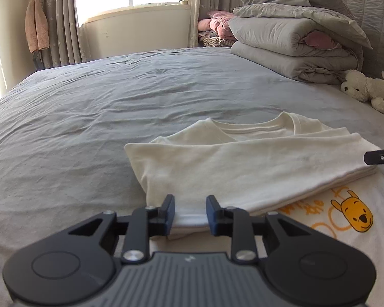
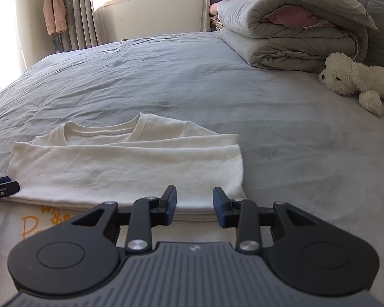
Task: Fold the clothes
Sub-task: 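Open both grippers and move them to the sweatshirt hem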
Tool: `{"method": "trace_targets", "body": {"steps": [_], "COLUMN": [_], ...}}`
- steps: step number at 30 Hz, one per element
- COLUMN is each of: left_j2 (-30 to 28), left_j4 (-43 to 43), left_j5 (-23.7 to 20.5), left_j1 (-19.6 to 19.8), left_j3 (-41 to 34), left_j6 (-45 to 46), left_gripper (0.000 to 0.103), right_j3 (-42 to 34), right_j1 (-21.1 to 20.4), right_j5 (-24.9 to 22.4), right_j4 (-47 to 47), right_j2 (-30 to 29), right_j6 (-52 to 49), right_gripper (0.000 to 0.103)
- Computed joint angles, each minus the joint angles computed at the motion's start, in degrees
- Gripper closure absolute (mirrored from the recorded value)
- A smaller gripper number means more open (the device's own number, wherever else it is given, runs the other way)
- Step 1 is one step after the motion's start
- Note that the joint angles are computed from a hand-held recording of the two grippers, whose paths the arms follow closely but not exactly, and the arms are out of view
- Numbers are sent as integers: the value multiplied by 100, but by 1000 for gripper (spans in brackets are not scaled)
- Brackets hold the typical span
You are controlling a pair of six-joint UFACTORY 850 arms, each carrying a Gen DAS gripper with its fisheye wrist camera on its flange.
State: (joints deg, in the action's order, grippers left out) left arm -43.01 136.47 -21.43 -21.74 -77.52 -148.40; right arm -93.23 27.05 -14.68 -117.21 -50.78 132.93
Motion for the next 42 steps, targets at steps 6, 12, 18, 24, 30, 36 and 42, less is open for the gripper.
{"method": "trace_targets", "body": {"steps": [6,12,18,24,30,36,42], "left_j2": [430,753,1086,1379,1709,2020,2224], "left_j4": [-469,-1214,-1465,-1425,-1040,-522,-749], "left_j5": [457,591,691,684,585,490,524], "left_j1": [-141,-302,-383,-509,-621,-693,-729], "left_j3": [385,899,1370,1807,2330,2807,3105], "left_j6": [179,736,784,690,324,-126,-40], "left_gripper": [61,58,56,54,52,52,48], "right_j3": [453,924,1366,1729,2083,2535,2903], "right_j1": [104,263,395,539,607,643,577], "right_j5": [197,343,406,261,249,244,358], "right_j4": [27,1160,2590,3415,3459,2887,3073], "right_j2": [356,674,985,1224,1451,1727,1979], "right_j6": [74,-1181,-2699,-3627,-3610,-3035,-3054], "right_gripper": [59,57,56,56,51,47,40]}}
